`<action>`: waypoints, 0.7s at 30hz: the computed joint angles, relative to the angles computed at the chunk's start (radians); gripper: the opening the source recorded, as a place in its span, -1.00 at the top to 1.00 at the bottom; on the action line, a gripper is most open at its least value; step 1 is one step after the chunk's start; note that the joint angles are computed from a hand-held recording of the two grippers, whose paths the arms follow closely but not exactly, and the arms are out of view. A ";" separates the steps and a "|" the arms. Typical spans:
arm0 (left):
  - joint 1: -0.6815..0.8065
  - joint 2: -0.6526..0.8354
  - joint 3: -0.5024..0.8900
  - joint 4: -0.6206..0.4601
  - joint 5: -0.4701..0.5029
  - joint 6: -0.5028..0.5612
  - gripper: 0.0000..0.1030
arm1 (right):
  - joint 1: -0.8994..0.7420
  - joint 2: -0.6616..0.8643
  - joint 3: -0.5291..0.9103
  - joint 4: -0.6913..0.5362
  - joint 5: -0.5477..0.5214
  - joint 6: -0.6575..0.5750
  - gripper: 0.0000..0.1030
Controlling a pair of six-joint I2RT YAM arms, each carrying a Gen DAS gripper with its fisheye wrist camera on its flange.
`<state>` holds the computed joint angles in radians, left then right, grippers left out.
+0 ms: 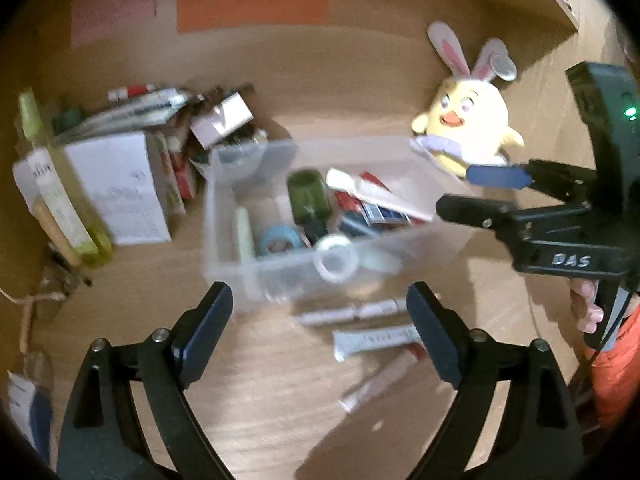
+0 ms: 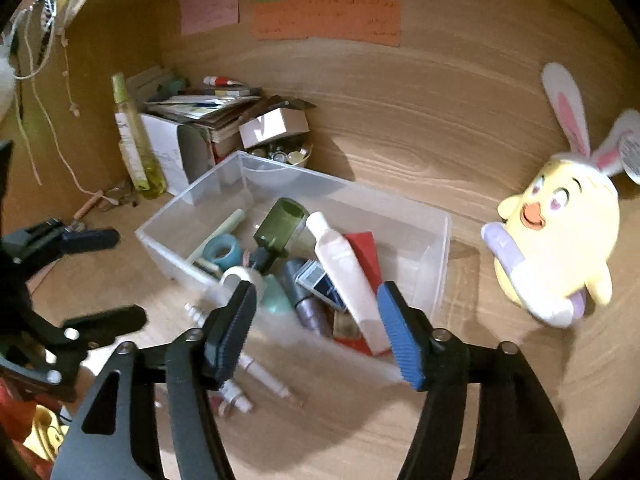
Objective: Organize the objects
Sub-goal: 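Grasp red-capped beige tube with left tool while right tool grasps white ointment tube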
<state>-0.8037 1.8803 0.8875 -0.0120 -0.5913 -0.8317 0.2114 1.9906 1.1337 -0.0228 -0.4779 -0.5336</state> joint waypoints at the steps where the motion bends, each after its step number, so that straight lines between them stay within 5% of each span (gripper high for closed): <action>1: -0.008 0.018 0.002 0.007 0.016 -0.006 -0.74 | -0.009 -0.009 -0.017 0.008 -0.007 -0.004 -0.27; 9: -0.054 0.169 0.069 0.021 0.094 -0.038 -0.65 | -0.071 -0.045 -0.134 0.042 -0.045 -0.066 -0.28; 15: -0.051 0.241 0.108 0.043 0.190 -0.025 -0.16 | -0.078 0.001 -0.153 0.047 -0.053 -0.089 -0.28; 21: -0.082 0.239 0.101 0.045 0.169 -0.010 0.52 | -0.039 0.085 -0.098 -0.006 -0.063 -0.101 -0.28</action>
